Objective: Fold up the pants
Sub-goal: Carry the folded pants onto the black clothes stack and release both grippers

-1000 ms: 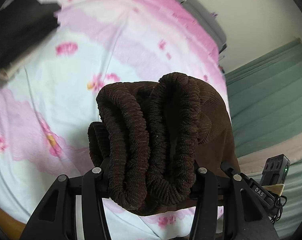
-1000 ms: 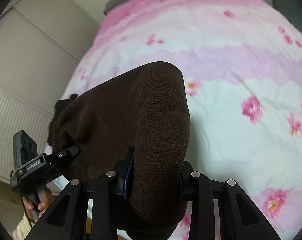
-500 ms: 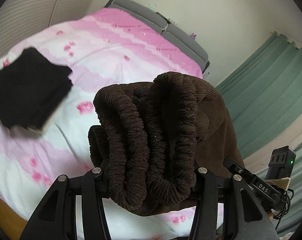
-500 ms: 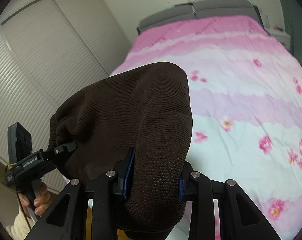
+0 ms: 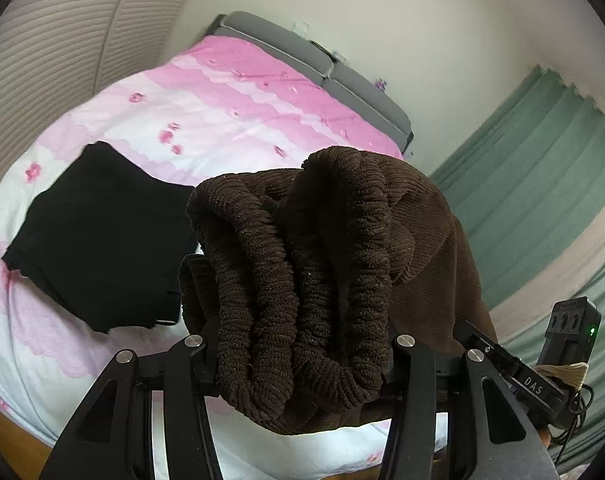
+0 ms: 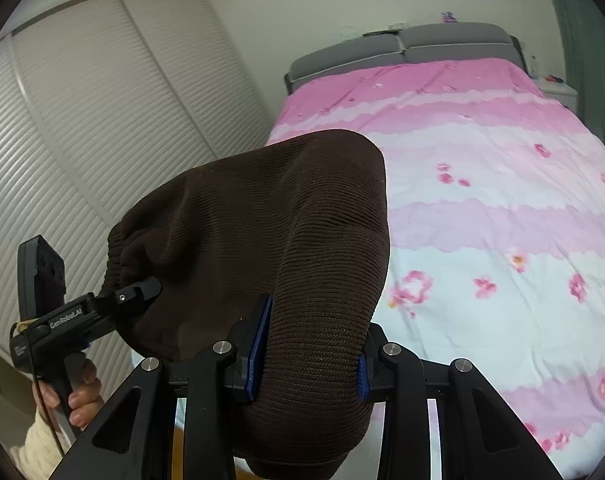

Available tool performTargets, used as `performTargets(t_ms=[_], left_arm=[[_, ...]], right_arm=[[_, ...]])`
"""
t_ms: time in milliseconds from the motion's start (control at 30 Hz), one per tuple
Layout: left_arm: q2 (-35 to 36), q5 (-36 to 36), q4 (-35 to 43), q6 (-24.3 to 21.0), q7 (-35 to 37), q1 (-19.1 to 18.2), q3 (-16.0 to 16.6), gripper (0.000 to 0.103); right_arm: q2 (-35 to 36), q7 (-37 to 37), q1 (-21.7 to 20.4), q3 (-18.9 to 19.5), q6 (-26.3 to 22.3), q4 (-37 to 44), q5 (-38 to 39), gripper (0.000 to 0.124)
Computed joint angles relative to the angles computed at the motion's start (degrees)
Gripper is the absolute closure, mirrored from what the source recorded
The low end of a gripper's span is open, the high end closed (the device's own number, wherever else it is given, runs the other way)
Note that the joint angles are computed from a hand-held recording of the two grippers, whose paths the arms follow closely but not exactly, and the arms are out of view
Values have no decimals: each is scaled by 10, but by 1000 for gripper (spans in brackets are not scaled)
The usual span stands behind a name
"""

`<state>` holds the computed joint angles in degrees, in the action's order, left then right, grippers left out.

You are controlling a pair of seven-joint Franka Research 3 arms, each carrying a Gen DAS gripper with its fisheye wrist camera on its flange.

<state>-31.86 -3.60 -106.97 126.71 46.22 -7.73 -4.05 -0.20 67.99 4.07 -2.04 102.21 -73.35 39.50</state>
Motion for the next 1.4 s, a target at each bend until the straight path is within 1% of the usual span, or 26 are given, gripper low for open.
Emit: performTargets(t_ms=[100, 233, 300, 367, 500, 567, 633, 667, 733, 833, 967, 1067, 1100, 1133, 1233, 1333, 1400], left_arm=[[-20, 17, -9, -8, -15, 14, -4, 53], [-37, 38, -2, -42, -33, 26, -5, 53], [-49, 43, -7, -44, -37, 29, -2, 53], [-64, 49, -17, -42, -38, 33, 5, 53], [-85, 51, -32, -40, -17, 34, 29, 53], [-91, 46, -36, -36, 4, 34, 46, 53], [-92, 35, -35, -35, 39, 29, 72, 53], [-88, 27, -28, -39, 64, 25, 89, 53], [-73, 7, -4, -60, 112, 20, 118, 53], [-52, -18, 29, -87, 197, 17, 157, 53], [-16, -67, 71, -119, 278, 16, 209, 53], [18, -106, 96, -140, 343, 14, 248, 53], [27, -117, 101, -146, 359, 16, 257, 53], [44, -134, 112, -160, 381, 14, 274, 53], [94, -180, 143, -200, 432, 17, 316, 53], [134, -204, 156, -225, 472, 30, 333, 53], [153, -213, 156, -234, 494, 42, 334, 53]], right_arm=[[0, -6, 9, 8, 0, 7, 2, 88], [8, -15, 18, 14, 0, 16, 22, 88], [15, -13, 22, 17, -3, 23, 28, 88], [24, -17, 26, 22, -10, 36, 32, 88], [46, -15, 37, 35, -2, 63, 28, 88], [51, -10, 47, 43, 9, 71, 19, 88], [44, 1, 56, 49, 22, 63, 14, 88], [38, 7, 62, 52, 31, 55, 11, 88], [18, 28, 76, 58, 65, 23, 4, 88], [15, 85, 101, 68, 106, 8, -20, 88], [22, 149, 134, 83, 154, 0, -53, 88], [41, 191, 155, 91, 178, 10, -84, 88], [53, 208, 163, 94, 180, 22, -99, 88], [62, 221, 169, 96, 183, 29, -109, 88], [101, 267, 189, 100, 172, 66, -147, 88], [148, 299, 205, 101, 151, 116, -173, 89], [173, 309, 211, 101, 141, 140, -182, 88]])
